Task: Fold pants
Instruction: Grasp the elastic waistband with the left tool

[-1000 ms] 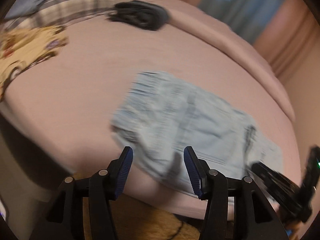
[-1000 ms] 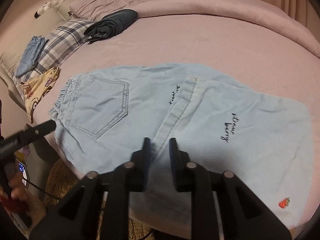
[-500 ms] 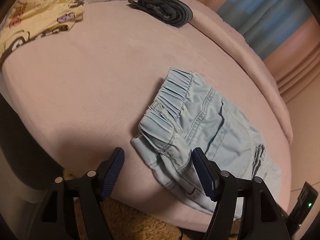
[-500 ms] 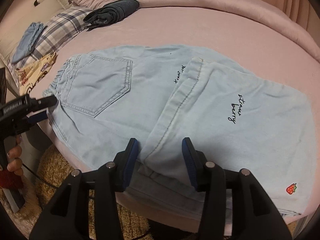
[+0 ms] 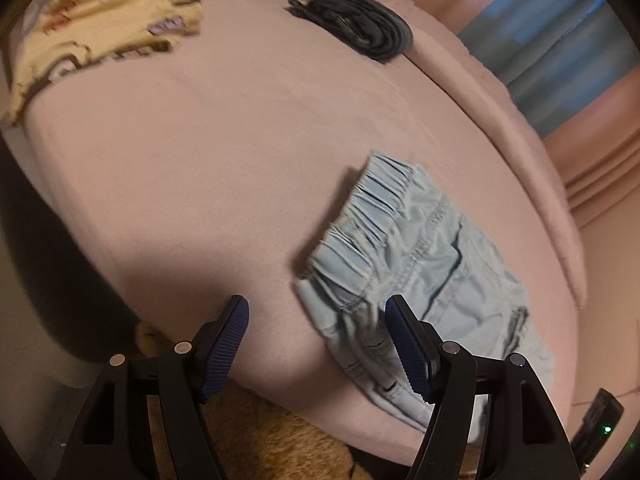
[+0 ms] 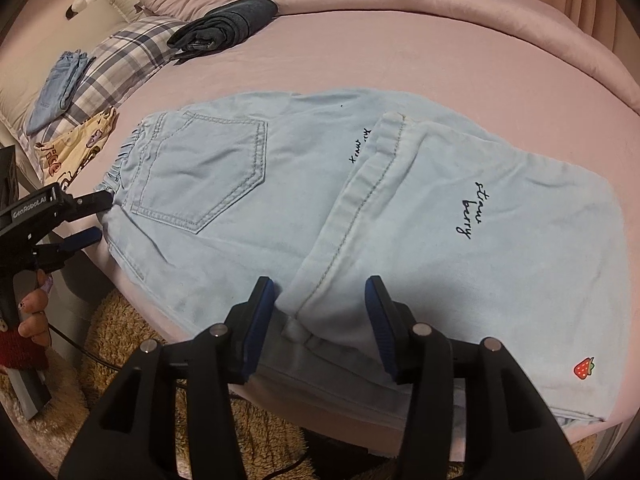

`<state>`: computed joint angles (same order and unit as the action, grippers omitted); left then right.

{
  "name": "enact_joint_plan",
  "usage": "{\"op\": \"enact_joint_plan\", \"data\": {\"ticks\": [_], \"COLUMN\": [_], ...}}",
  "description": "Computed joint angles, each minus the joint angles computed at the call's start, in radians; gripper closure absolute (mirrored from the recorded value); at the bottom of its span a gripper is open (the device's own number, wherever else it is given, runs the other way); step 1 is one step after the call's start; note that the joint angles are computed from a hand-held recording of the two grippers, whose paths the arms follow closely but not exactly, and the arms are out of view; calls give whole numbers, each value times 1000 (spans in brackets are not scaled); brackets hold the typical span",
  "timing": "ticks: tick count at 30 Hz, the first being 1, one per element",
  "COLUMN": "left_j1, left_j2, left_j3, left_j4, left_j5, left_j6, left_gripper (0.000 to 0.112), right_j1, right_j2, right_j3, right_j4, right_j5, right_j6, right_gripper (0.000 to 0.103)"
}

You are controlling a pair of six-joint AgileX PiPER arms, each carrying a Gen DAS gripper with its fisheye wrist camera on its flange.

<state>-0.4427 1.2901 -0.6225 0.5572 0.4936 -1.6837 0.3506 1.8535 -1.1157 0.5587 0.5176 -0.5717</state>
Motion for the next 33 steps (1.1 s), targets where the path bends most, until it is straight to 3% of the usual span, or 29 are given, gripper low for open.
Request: {"op": "enact_joint_plan", "data": {"ticks": [3,7,12,15,21,22,23,25,26,28,30,33], "left_j1": [-41,40,49,74,19,18,12,21,27,-9,-36,-32], "left_j2": [-9,33,57,72,128,123,115,84,80,86,68,-12], "left_j3": [-25,-29,-8,22,-23,-19,-12,20,22,2,0,19], "left_j4": [82,-47,29,80,189,196,208,235,215,244,259,262], "left_j5": [87,31,1,-78,-12,-14,-20,-108,-126,-69,-36,-71], "left_j6": [-51,90,12,-44,-116,-124,-133,-145,-141,-173,-209,-218], "left_gripper": [41,41,29,21,21,23,32,69,70,73,87,95], "right_j1": [-4,0,-13,-11,-12,-12,-17,-16,-17,-20,-28,-43], "right_j2": [-6,-6,-4,-3,-6,-7,-8,-9,-10,-10,-11,-14], "right_j3": [6,6,3,2,6,8,11,13,14,12,12,15], "right_j4": [1,-4,18,22,31,36,45,52,54,59,71,89], "right_j5": [0,-3,10,10,9,8,9,8,9,14,22,34], "right_j6": [-2,3,-20,-16,-24,-28,-40,-41,-42,-44,-55,-75], "right_gripper": [55,55,55,55,53,53,53,53,53,53,53,53]}}
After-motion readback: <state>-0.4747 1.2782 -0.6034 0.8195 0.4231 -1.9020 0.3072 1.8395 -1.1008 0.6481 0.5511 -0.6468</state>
